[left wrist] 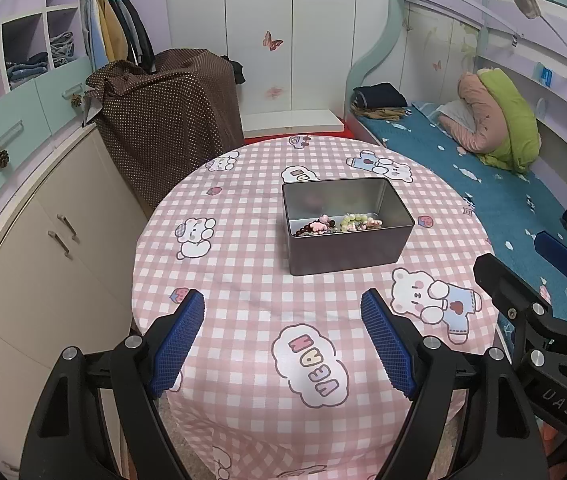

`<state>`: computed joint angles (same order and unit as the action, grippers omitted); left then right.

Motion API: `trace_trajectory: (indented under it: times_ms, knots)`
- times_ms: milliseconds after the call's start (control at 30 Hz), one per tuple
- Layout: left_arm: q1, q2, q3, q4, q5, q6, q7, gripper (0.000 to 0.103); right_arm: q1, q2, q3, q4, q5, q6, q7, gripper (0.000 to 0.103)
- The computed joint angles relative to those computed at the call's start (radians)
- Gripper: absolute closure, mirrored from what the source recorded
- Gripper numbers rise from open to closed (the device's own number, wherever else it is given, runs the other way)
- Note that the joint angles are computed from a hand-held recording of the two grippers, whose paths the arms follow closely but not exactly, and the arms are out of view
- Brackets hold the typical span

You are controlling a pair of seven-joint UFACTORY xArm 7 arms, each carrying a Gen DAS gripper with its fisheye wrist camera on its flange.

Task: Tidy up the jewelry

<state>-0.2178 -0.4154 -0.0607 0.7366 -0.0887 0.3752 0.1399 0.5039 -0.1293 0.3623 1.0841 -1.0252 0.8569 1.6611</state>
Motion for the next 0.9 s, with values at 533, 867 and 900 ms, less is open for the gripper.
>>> trace_trajectory:
  times_ms: [533, 867, 900]
  knots:
    - [0.002, 0.001, -0.001, 0.0, 0.008, -0.003, -0.008, 0.025, -0.001, 0.001, -0.001, -0.009, -0.003, -0.008, 0.014, 0.016]
    - [0.006, 0.004, -0.005, 0.005, 0.016, 0.0, -0.014, 0.025, -0.003, 0.0, -0.005, -0.009, 0.003, -0.014, 0.015, 0.016]
    - [0.006, 0.004, -0.005, 0.005, 0.015, 0.0, -0.015, 0.025, -0.003, 0.0, -0.004, -0.009, 0.003, -0.013, 0.016, 0.016]
